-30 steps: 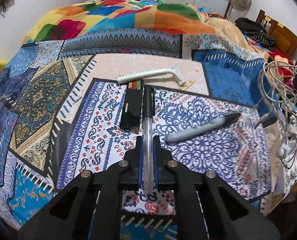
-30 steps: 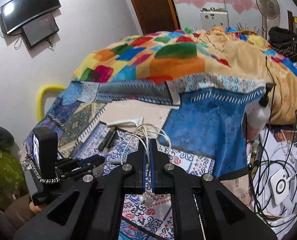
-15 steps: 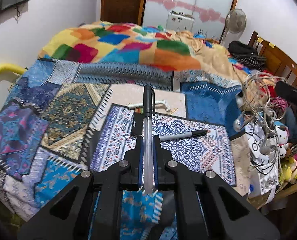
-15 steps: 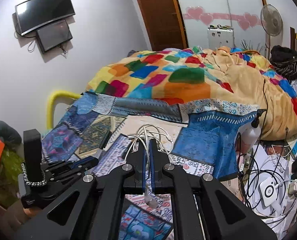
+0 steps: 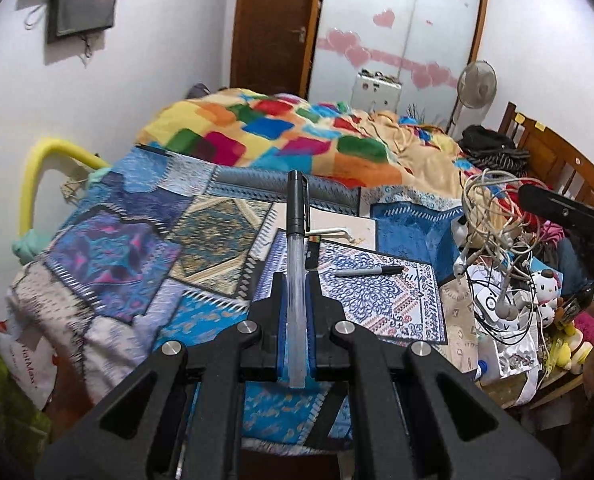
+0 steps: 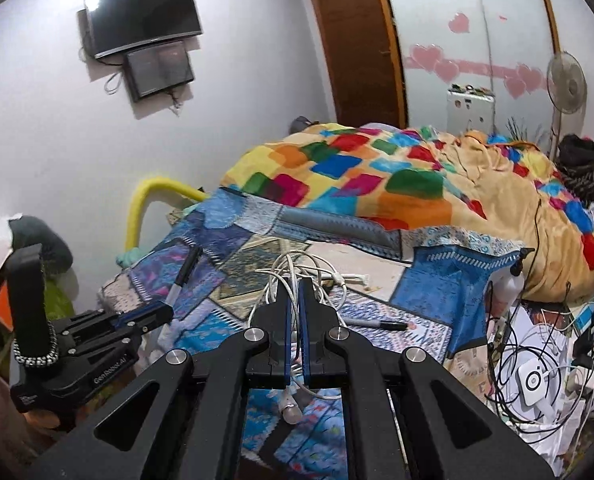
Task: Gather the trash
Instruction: 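Carry the pen and white cables down over the white bin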
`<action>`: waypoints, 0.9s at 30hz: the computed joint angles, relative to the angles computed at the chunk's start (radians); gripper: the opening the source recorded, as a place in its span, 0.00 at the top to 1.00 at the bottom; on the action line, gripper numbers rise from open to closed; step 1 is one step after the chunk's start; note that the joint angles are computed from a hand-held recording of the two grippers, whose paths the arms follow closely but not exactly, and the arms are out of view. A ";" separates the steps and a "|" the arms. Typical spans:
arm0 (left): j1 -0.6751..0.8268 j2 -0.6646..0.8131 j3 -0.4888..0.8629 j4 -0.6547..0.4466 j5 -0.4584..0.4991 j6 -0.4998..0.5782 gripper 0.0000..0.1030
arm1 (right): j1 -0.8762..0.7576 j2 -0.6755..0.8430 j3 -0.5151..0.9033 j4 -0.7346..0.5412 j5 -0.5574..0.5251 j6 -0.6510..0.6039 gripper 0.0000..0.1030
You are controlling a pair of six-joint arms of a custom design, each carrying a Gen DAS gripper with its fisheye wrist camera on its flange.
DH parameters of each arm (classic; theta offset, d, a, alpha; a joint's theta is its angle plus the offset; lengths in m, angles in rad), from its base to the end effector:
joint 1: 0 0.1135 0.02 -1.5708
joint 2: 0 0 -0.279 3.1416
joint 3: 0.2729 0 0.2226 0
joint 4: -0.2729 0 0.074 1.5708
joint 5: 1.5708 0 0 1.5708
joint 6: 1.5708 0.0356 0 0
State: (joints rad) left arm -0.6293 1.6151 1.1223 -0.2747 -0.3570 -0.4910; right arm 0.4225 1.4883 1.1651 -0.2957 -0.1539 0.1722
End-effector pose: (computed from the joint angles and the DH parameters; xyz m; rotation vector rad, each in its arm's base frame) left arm 0.2716 -0.1823 0.2691 -0.0167 2.2846 -0.1659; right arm 0.2789 0.1314 0.3170 -0.3654 2.1962 0.5000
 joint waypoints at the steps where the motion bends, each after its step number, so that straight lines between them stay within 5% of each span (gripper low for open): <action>1: -0.005 -0.029 -0.018 -0.009 -0.010 -0.007 0.93 | 0.023 -0.015 -0.006 -0.005 0.012 0.004 0.97; 14: -0.118 -0.499 -0.273 -0.260 -0.202 -0.158 0.93 | 0.338 -0.087 -0.027 -0.041 0.169 0.081 0.97; 27: -0.145 -0.922 -0.432 -0.650 -0.283 -0.353 0.93 | 0.638 0.073 0.051 -0.022 0.269 0.161 0.97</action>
